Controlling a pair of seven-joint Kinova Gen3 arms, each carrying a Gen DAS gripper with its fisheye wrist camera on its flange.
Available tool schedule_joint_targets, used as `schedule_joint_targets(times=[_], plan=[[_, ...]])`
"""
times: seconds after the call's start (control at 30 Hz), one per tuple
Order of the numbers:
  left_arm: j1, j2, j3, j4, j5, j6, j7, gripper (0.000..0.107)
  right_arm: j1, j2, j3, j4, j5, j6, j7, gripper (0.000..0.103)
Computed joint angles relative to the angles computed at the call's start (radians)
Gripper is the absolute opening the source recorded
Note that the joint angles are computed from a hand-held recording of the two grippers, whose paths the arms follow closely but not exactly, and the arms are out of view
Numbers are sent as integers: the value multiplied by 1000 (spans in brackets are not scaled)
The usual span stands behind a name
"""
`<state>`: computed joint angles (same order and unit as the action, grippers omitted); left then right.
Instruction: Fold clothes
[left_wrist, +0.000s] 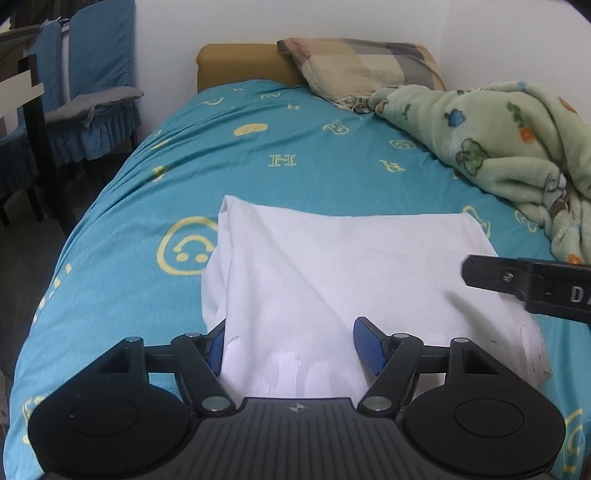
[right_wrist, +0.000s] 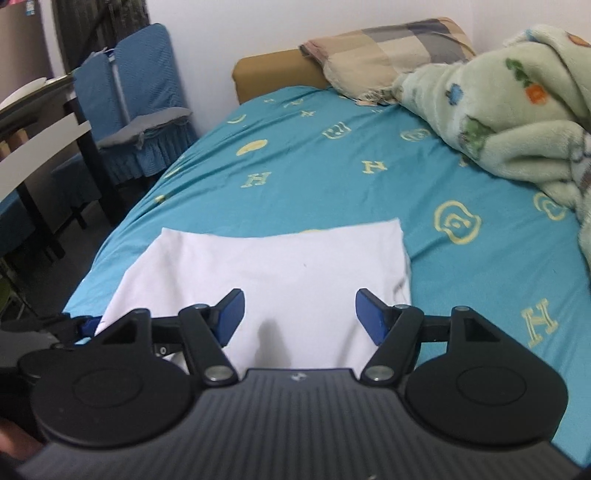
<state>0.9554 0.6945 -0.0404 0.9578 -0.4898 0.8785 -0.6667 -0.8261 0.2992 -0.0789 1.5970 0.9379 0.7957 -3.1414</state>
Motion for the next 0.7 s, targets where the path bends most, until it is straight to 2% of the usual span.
schedule_joint_targets(times=[0.1,0.17,0.23,0.3,0.4,0.53,0.57,0.7], plan=[[6,-18,-6,13,9,15,40,70,95,23,-97,-27,-96,44,88,69],[10,-41,-3,35,14,14,71,70,131,32,-116,-38,-170,48,162,68],[7,-80,15,77,7,-1,137,70,99,25,-62,-30,-209,24,181,68],[20,-134,-1,142,30,-44,218,73,53,23,-1,-31,-237,15,194,68],[18,-215,0,250,67,-127,331,80,42,26,7,-32,-236,19,192,68],[-130,-264,142,357,220,-230,365,80,40,27,11,-39,-246,25,193,68],[-151,-263,157,371,255,-252,364,80,40,27,11,-40,-247,25,194,68],[-181,-243,144,413,350,-342,397,80,39,27,13,-40,-248,24,194,68]])
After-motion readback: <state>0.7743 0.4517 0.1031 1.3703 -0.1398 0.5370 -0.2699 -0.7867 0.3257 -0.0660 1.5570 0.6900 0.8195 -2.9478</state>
